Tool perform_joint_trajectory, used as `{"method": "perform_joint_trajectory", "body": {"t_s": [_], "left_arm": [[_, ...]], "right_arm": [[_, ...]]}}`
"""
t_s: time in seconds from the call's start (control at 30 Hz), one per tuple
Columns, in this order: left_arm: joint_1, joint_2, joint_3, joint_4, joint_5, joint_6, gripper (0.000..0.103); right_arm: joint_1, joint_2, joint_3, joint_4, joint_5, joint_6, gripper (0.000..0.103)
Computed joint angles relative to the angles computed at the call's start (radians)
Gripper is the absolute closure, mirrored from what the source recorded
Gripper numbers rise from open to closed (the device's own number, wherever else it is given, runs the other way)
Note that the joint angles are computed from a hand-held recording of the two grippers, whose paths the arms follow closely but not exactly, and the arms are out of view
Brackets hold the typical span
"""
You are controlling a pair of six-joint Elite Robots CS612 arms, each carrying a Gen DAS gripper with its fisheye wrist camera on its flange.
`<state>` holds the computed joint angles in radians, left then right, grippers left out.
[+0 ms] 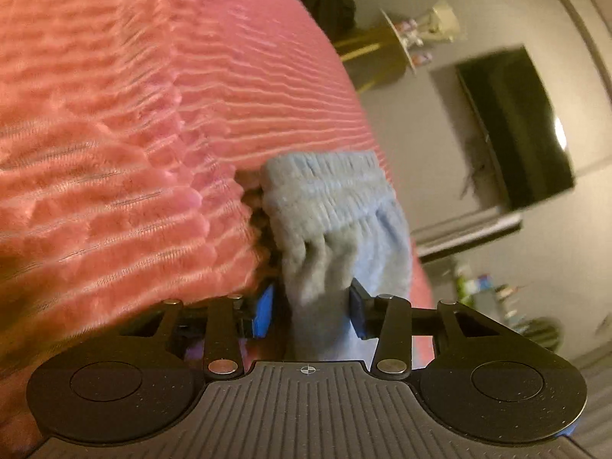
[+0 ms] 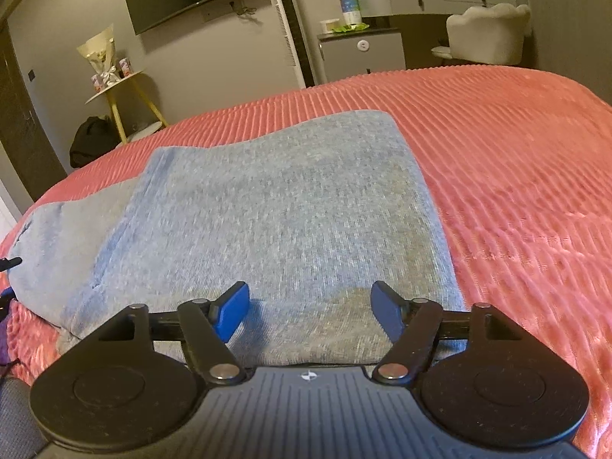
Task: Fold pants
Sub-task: 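Grasp the sweatpants cuff with the left gripper and lift it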
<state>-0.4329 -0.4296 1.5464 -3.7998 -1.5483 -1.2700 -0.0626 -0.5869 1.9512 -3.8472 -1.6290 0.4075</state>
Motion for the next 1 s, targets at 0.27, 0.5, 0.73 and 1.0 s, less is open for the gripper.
{"method": "perform_joint_trajectory", "body": {"t_s": [0.27, 0.5, 0.73, 1.0], "left_arm": [[0.019, 0.033, -0.077, 0.018, -0.04, 0.006, 0.05], [0.01, 0.027, -0.085, 0.031, -0.009, 0.061, 0.07], [-0.064, -0.058, -0.023, -0.031, 0.159, 0.455, 0.078], [-0.171, -0.143, 0.034, -0.097, 0.159, 0.856, 0.083]], "right_arm": [[-0.002, -0.011, -0.025, 0.029, 0.06, 0.005, 0.048], [0.043, -0.008, -0.075, 0.143, -0.056, -0.08, 0.066], [0.019, -0.032, -0.036, 0.117, 0.013, -0.015, 0.066], [-0.004, -0.05, 0.013, -0.018, 0.093, 0.054, 0.066]]}}
